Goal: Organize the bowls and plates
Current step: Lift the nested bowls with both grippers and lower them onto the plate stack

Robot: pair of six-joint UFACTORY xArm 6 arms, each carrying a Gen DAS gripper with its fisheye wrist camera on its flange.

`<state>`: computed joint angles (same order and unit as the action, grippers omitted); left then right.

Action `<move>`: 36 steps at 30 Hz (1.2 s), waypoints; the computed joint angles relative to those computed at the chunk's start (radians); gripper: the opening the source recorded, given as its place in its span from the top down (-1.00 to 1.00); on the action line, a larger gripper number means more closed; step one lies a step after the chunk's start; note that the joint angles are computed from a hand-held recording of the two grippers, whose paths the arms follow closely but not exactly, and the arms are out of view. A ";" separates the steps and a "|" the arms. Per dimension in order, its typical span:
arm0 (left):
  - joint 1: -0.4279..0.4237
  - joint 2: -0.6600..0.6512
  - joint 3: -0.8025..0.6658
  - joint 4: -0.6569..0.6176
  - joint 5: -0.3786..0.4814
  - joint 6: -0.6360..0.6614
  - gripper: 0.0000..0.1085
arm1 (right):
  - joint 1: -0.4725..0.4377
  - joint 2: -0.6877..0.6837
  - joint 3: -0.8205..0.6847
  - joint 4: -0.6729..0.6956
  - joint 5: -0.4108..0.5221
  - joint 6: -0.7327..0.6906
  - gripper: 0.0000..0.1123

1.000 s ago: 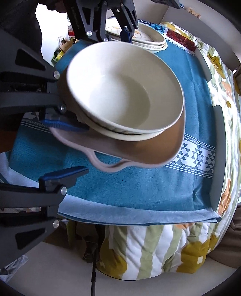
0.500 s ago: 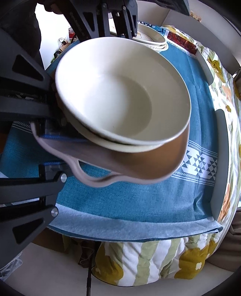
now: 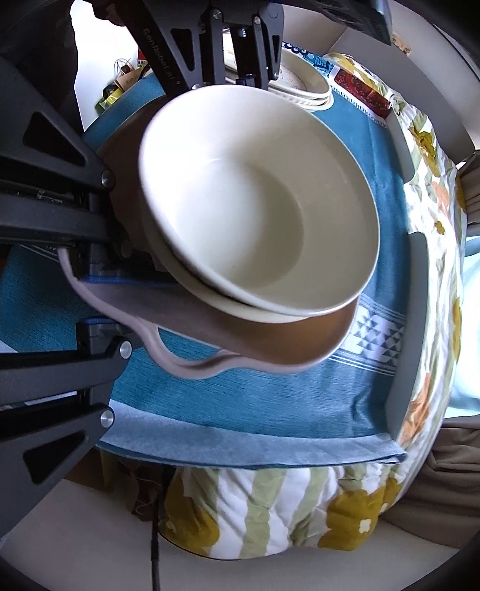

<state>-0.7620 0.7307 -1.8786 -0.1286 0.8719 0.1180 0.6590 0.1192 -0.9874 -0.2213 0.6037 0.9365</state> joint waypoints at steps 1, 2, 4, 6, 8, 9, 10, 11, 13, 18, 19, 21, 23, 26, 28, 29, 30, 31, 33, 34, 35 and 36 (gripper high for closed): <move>0.005 -0.011 0.008 -0.007 -0.003 -0.001 0.81 | 0.001 -0.002 -0.009 -0.006 0.009 0.001 0.80; 0.009 -0.025 0.020 -0.011 -0.010 -0.002 0.81 | 0.002 -0.007 -0.019 -0.014 0.020 0.004 0.80; 0.018 -0.061 0.053 -0.013 -0.027 -0.003 0.81 | 0.006 -0.007 -0.047 -0.030 0.043 0.006 0.79; 0.033 -0.107 0.096 -0.017 -0.047 0.001 0.81 | 0.012 -0.006 -0.085 -0.047 0.074 -0.001 0.79; 0.050 -0.149 0.132 -0.023 -0.058 0.007 0.81 | 0.026 0.008 -0.139 -0.065 0.107 0.002 0.79; 0.059 -0.162 0.140 -0.024 -0.057 0.011 0.81 | 0.031 0.016 -0.164 -0.072 0.120 0.002 0.79; 0.071 -0.182 0.153 -0.024 -0.055 0.014 0.81 | 0.040 0.028 -0.198 -0.079 0.137 0.003 0.79; 0.082 -0.202 0.172 -0.022 -0.060 0.018 0.81 | 0.047 0.039 -0.225 -0.087 0.149 0.006 0.79; 0.099 -0.232 0.200 -0.017 -0.071 0.027 0.81 | 0.063 0.073 -0.293 -0.103 0.173 0.012 0.79; 0.172 -0.328 0.304 -0.029 -0.088 0.095 0.81 | 0.107 0.187 -0.471 -0.115 0.222 0.038 0.79; 0.186 -0.343 0.322 -0.031 -0.088 0.109 0.81 | 0.117 0.214 -0.510 -0.115 0.233 0.043 0.79; 0.218 -0.370 0.357 -0.036 -0.089 0.144 0.81 | 0.138 0.278 -0.599 -0.108 0.257 0.048 0.79; 0.253 -0.397 0.395 -0.042 -0.089 0.180 0.81 | 0.156 0.344 -0.687 -0.098 0.277 0.053 0.79; 0.291 -0.418 0.437 -0.053 -0.088 0.222 0.81 | 0.178 0.437 -0.809 -0.071 0.305 0.069 0.79; 0.317 -0.425 0.460 -0.060 -0.087 0.251 0.81 | 0.189 0.493 -0.881 -0.056 0.323 0.074 0.79; 0.329 -0.424 0.467 -0.062 -0.087 0.267 0.81 | 0.190 0.517 -0.912 -0.049 0.330 0.073 0.79; 0.334 -0.420 0.472 -0.062 -0.090 0.274 0.81 | 0.193 0.540 -0.942 -0.043 0.338 0.077 0.79; 0.339 -0.414 0.473 -0.064 -0.091 0.283 0.81 | 0.197 0.565 -0.973 -0.037 0.344 0.084 0.79; 0.352 -0.400 0.474 -0.074 -0.090 0.305 0.81 | 0.202 0.611 -1.029 -0.028 0.357 0.099 0.79; 0.357 -0.395 0.478 -0.079 -0.092 0.315 0.81 | 0.205 0.633 -1.054 -0.024 0.362 0.107 0.79; 0.362 -0.389 0.478 -0.085 -0.093 0.324 0.81 | 0.206 0.645 -1.065 -0.022 0.362 0.112 0.79; 0.367 -0.378 0.475 -0.091 -0.093 0.332 0.81 | 0.209 0.660 -1.080 -0.021 0.364 0.122 0.79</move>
<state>-0.3953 0.3532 -1.4039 -0.2193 0.7787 0.4497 0.8676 0.7787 -2.0672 -0.2424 0.9677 1.0581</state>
